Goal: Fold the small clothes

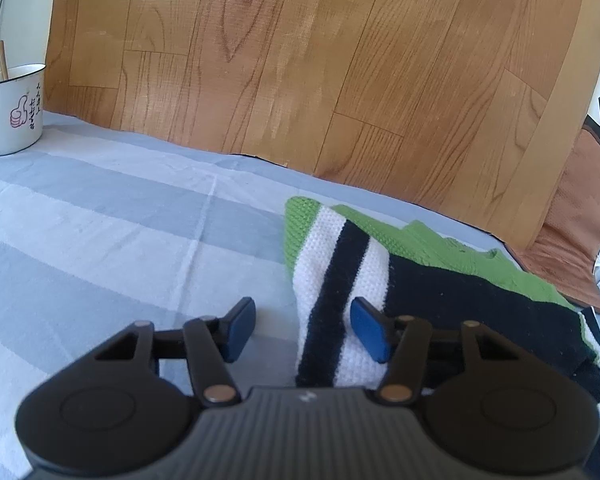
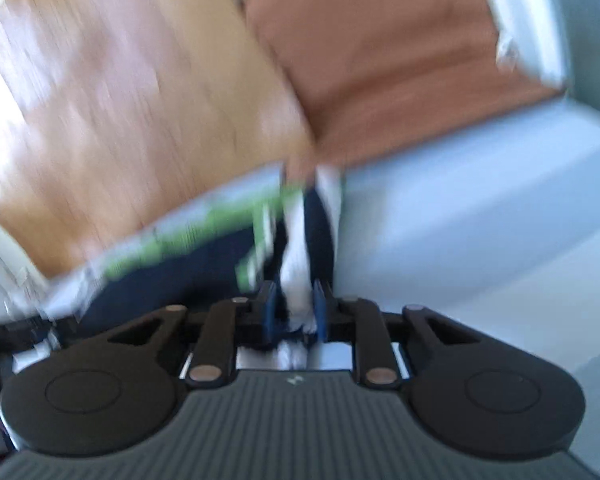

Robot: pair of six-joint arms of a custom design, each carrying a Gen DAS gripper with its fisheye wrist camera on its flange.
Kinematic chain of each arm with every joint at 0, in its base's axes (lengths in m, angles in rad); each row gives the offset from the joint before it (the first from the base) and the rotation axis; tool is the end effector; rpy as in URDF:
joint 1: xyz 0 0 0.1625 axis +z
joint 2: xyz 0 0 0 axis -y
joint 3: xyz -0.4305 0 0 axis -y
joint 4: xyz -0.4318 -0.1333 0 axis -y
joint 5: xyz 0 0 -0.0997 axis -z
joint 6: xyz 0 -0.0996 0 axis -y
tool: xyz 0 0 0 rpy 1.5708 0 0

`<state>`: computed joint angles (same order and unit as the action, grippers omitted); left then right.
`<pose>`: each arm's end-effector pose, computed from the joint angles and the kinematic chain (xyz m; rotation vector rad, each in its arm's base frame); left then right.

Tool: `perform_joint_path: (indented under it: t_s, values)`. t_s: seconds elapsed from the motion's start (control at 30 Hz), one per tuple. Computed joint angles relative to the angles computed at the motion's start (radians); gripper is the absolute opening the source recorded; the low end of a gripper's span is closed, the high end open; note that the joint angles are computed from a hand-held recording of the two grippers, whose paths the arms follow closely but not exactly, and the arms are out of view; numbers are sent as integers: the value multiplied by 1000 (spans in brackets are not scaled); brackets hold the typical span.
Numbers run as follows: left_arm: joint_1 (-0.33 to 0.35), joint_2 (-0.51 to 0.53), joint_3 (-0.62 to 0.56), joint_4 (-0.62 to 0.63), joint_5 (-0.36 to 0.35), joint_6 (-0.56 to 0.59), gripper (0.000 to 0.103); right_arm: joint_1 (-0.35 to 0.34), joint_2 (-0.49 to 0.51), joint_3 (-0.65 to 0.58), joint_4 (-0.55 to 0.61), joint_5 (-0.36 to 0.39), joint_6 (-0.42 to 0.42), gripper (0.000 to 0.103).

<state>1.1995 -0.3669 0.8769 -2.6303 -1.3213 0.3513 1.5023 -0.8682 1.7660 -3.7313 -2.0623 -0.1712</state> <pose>-0.1845 -0.9091 0.0759 0.8957 2.6498 -0.7914 0.0408 -0.6656 0.2218 -0.2791 -2.1343 1.4734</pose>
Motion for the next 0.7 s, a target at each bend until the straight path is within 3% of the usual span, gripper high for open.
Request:
perform_joint_path:
  t_s: [0.13,0.4,0.5,0.63,0.7]
  values:
    - [-1,0,2,-1,2,0,54,39,45,-50,-10,-108,-183,27]
    - [1,-2,2,2,-6,0,60,-3,-7,19,-73,-6,-32,31]
    - [3,-3,3,-6,-9,-11,60,4,2,-5,-115,6,-57,31]
    - [3,-1,-1,-3,-5,-14,57,17,13,-79,-26,-11,-124,30]
    - [-1,1,1,-11,15,-2,49,2,22,-124,57,-54,-100,30]
